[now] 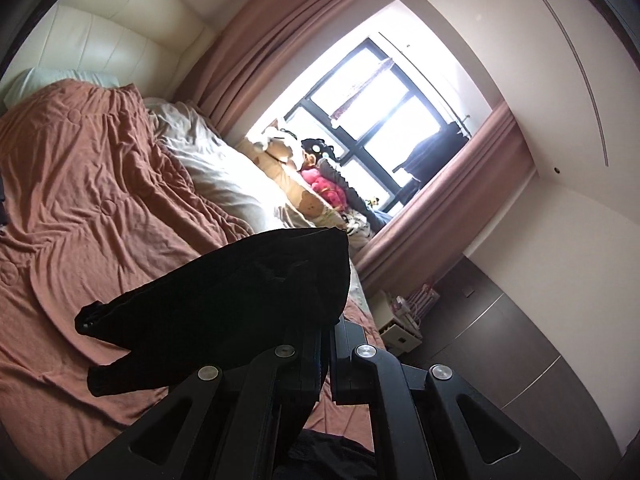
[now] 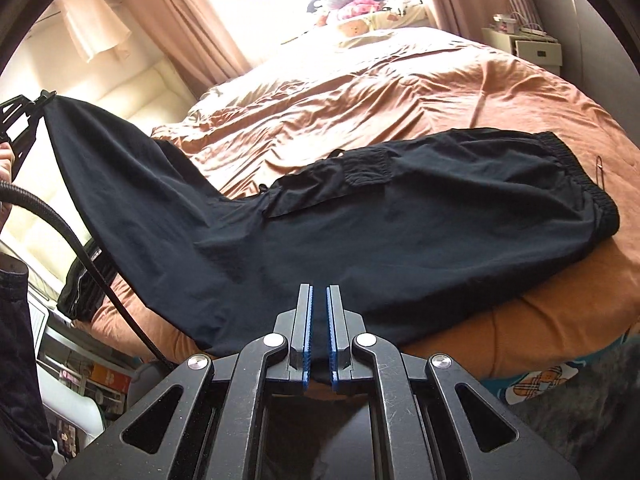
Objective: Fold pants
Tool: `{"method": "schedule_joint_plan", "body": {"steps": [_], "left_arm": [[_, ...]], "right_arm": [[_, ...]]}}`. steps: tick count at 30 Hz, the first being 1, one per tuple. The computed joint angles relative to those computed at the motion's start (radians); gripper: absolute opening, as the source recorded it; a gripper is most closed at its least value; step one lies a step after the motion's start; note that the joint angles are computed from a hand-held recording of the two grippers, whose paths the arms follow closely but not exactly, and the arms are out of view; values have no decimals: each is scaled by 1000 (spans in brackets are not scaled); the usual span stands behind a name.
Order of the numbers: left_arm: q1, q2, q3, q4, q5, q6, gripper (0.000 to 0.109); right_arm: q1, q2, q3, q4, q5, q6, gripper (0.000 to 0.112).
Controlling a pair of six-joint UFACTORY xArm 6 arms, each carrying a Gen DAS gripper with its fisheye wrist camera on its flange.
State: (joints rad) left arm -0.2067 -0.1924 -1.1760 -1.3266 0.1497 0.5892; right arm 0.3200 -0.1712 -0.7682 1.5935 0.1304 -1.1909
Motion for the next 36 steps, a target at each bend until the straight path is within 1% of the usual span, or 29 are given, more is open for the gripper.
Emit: {"method": "schedule_joint_plan", "body": {"steps": [3, 8, 10, 11, 12, 13, 14, 15, 17, 18, 21, 22, 24, 26, 30, 33, 36], "left_arm": [[-56, 33, -44, 50, -7, -39, 3], [-121, 115, -137, 99, 19, -75, 3], [-144, 145, -170, 114, 33, -89, 3], [-157, 160, -187, 120, 39, -96, 3], [-168, 174, -202, 120, 45, -96, 3], [-178, 188, -216, 117, 50, -94, 3], [-190, 200, -229, 120, 55, -98, 3], [-198, 215, -243, 118, 62, -96, 3], [-218, 247, -276, 132, 73, -110, 3], [-229, 262, -289, 138, 76, -114, 3], [-264, 305, -324, 174, 83, -138, 3], [-274, 320, -336, 184, 89, -149, 3], [-285, 357, -369, 199, 108, -168, 3], [-299, 396, -404, 210, 124, -182, 3], [-326, 482, -484, 250, 163, -230, 3], [-347, 541, -536, 290, 190, -273, 3], [-367, 594, -577, 293, 221, -281, 3]], "right_arm": [[-39, -39, 38, 49, 10, -34, 4], [-124, -94, 102, 46, 65, -3, 5], [-153, -120, 129, 44, 81, 3, 11], [-159, -141, 148, 44, 75, 8, 23], [-169, -160, 162, 52, 75, 4, 41], [-174, -175, 173, 78, 63, -14, 51], [-172, -181, 175, 118, 41, -45, 64], [-177, -196, 183, 155, 30, -78, 65], [-190, -209, 195, 164, 28, -77, 67], [-190, -213, 203, 136, 8, -37, 70], [-192, -228, 224, 154, -27, -24, 71], [-191, -227, 229, 140, -36, 4, 71], [-196, -223, 241, 96, -42, 70, 79], [-192, -221, 244, 93, -57, 87, 79], [-201, -236, 269, 27, -55, 174, 79], [-224, -229, 265, 48, -39, 166, 79], [-250, -211, 255, 82, -20, 147, 79]]}}
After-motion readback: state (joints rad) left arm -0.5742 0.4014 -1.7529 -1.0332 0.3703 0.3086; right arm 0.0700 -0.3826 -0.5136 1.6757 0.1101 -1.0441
